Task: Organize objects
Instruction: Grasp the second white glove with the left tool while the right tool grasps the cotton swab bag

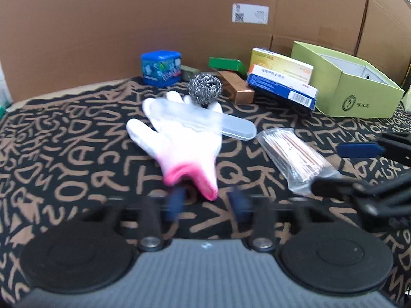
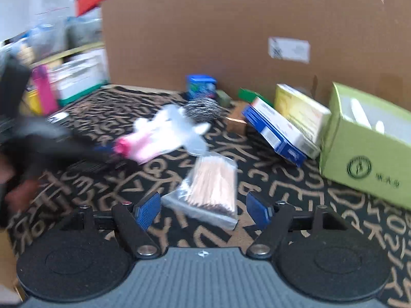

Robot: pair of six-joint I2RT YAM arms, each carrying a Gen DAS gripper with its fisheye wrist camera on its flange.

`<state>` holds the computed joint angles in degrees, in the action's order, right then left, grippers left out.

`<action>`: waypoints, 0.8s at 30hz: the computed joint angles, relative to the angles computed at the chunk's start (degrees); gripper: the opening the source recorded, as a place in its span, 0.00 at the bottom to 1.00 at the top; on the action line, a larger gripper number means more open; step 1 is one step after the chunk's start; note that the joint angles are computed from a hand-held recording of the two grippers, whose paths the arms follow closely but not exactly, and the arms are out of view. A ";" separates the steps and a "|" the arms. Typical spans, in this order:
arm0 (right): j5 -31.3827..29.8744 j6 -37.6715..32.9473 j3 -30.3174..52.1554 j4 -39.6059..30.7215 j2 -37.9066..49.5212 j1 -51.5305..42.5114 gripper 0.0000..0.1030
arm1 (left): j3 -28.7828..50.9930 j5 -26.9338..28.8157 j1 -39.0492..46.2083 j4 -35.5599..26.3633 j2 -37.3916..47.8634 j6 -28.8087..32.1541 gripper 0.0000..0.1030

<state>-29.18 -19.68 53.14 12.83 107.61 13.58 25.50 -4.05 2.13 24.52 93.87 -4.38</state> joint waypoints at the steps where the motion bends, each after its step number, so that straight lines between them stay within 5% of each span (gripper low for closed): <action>1: 0.79 1.36 0.90 0.12 1.06 0.59 0.75 | 0.10 -2.39 -0.72 1.11 0.41 0.04 0.69; 6: 5.32 5.88 3.76 2.03 5.20 3.37 0.75 | 7.41 -4.08 0.41 -1.89 5.77 0.16 0.70; 12: 6.37 6.93 4.44 3.24 6.37 3.95 0.74 | 13.96 -9.21 -0.91 -1.80 12.68 4.52 0.85; 16: 5.79 7.28 4.96 3.22 6.83 3.62 0.73 | 16.93 -4.50 0.68 -5.15 13.75 4.92 0.66; 21: 6.20 8.16 5.18 4.65 7.68 3.87 0.70 | 17.76 -5.49 0.23 -5.08 14.71 3.98 0.67; 23: 6.64 8.00 4.78 5.56 7.69 4.04 0.61 | 17.25 -1.82 1.13 -5.93 13.58 3.29 0.42; 24: 6.81 7.90 4.45 6.02 7.60 4.07 0.57 | 17.10 -2.30 0.82 -6.43 13.09 3.29 0.37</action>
